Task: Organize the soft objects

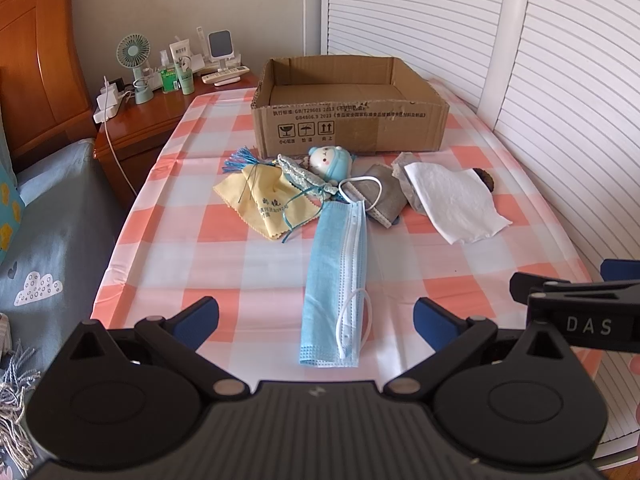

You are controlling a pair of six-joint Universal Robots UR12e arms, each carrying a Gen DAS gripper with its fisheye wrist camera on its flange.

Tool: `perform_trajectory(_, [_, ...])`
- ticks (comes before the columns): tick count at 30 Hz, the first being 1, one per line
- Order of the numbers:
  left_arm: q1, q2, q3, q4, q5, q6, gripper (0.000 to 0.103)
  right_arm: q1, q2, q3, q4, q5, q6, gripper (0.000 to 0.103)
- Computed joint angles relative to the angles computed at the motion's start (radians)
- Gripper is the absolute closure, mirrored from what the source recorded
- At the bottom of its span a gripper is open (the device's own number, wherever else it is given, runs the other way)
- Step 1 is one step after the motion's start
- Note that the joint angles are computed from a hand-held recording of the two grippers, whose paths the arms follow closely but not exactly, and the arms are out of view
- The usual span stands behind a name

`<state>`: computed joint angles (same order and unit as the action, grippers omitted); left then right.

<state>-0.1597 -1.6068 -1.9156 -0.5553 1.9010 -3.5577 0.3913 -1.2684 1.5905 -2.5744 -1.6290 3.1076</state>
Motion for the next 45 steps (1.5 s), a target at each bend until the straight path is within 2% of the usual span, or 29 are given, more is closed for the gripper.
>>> perform_trajectory(14, [0.0,0.0,0.003,0.004,0.0,0.008,0.001,0.002,-0.001,-0.002,-0.001,0.001,0.0,0.0])
perform_trajectory(23, [0.006,-0.005,-0.005,0.073,-0.005,0.08,0.001,-0.003,0.004,-0.002,-0.025,0.014,-0.01,0.0])
perform_trajectory(33, [0.036,-0.018,-0.025,0.141,-0.078,0.145,0.001,-0.011,0.012,-0.005,-0.032,0.038,-0.017,0.0])
perform_trajectory(38, [0.057,-0.026,-0.034,0.165,-0.142,0.169,0.001,-0.015,0.022,-0.01,-0.03,0.046,-0.02,0.0])
perform_trajectory(45, [0.073,-0.064,-0.01,0.132,-0.186,0.219,0.001,-0.02,0.034,-0.014,-0.045,0.058,-0.037,0.0])
